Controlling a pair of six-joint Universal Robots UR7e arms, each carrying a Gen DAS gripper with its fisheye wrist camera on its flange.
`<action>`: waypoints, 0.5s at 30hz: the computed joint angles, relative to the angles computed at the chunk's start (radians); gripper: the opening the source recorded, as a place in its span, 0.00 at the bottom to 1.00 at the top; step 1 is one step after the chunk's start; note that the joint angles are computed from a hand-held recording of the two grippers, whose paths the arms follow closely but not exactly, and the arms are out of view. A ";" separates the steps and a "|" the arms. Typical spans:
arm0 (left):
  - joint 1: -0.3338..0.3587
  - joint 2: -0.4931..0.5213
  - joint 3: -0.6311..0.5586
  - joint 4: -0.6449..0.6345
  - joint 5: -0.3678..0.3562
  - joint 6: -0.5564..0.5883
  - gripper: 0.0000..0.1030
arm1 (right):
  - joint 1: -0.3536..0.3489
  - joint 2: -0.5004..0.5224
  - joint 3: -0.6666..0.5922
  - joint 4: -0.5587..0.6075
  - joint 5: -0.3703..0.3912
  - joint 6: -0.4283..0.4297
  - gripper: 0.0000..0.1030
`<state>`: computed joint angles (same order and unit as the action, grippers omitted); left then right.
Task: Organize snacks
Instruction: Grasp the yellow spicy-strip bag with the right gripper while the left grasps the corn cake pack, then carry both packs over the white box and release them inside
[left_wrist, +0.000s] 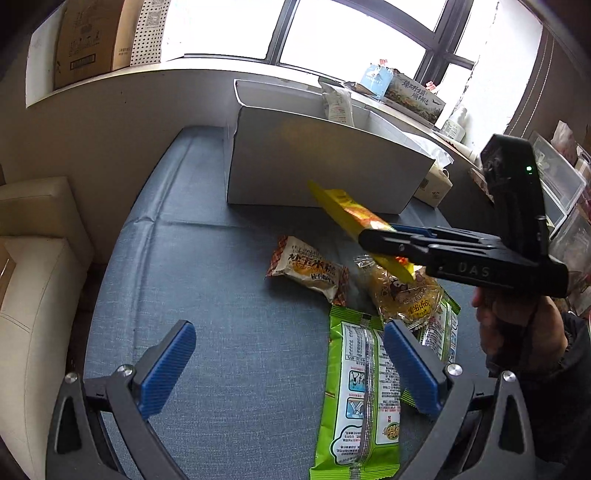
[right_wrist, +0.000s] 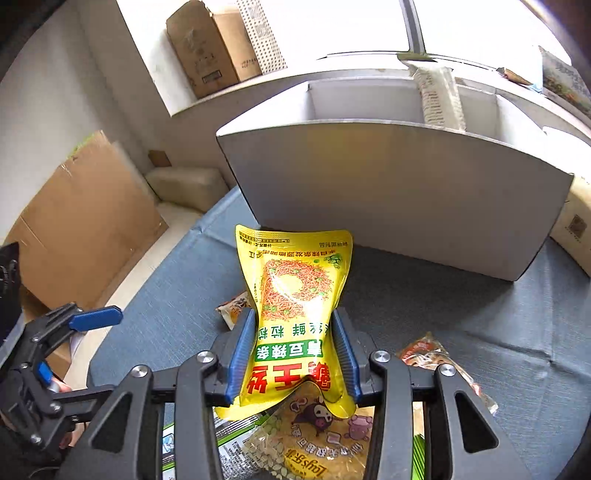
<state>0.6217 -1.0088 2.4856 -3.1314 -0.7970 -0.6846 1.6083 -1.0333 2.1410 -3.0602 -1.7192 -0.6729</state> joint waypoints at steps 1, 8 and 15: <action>0.016 0.006 -0.016 0.005 -0.013 0.011 1.00 | -0.009 -0.029 0.019 -0.015 0.030 0.006 0.45; 0.111 0.117 -0.207 0.130 -0.028 0.211 1.00 | -0.073 -0.245 0.169 -0.095 0.147 0.021 0.45; 0.169 0.222 -0.351 0.265 -0.016 0.319 1.00 | -0.156 -0.396 0.281 -0.101 0.220 0.035 0.45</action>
